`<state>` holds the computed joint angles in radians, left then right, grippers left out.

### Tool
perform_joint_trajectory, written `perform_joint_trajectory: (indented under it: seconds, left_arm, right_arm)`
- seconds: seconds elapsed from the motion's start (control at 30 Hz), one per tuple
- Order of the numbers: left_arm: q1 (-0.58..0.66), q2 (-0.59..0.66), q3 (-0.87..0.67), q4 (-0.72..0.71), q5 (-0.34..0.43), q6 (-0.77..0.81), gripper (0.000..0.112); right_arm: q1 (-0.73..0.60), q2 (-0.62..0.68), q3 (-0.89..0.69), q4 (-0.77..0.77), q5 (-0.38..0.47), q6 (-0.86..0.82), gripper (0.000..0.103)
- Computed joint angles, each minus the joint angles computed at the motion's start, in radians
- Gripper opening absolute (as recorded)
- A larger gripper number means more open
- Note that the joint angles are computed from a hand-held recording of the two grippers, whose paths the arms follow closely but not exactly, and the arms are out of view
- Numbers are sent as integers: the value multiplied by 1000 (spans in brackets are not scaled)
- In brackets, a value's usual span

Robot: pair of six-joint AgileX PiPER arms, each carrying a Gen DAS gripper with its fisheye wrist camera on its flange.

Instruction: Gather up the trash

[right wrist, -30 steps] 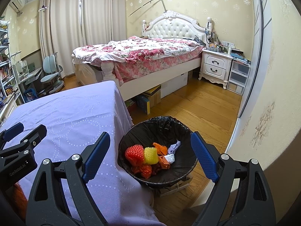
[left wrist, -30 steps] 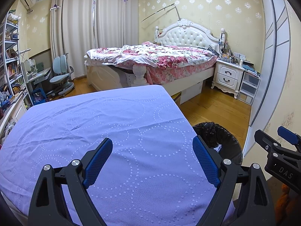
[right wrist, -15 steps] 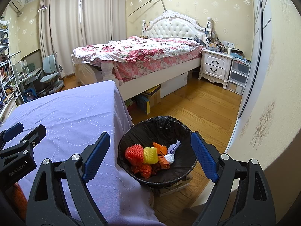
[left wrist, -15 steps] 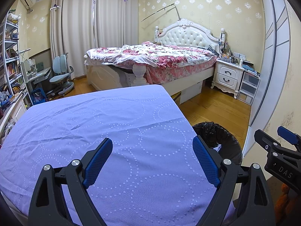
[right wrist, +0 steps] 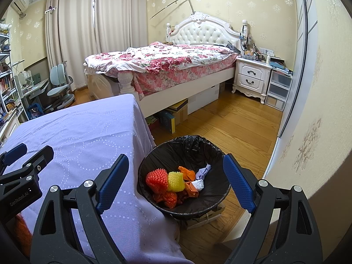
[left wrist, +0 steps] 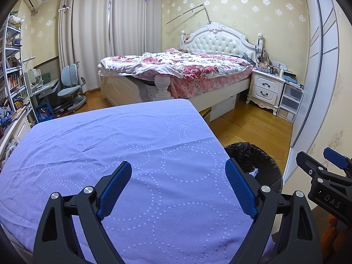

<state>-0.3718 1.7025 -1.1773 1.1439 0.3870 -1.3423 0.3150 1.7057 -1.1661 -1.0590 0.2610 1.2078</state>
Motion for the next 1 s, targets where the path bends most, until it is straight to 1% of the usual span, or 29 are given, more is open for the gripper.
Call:
perform_joint_trajectory:
  seconds: [0.27,0.37,0.77,0.87,1.0]
  left_arm:
    - [-8,-2,6,11,4,-17,87]
    - [-22,-6,20,47,10,-59,87]
    - [-35,-8,23,73,27,-83,87]
    - [-44,-13,30,113,34,-121,87]
    - [-46,-23,38,127,28,-122,87]
  right_arm:
    - [0,0,0,-1,0,1,86]
    - [0,0,-2,7,1,-7,86]
    - [1,1,-3,9,2,-9,86]
    - [4,-1,-4,14,7,-13,86]
    - [2,0,-4,14,4,-15,86]
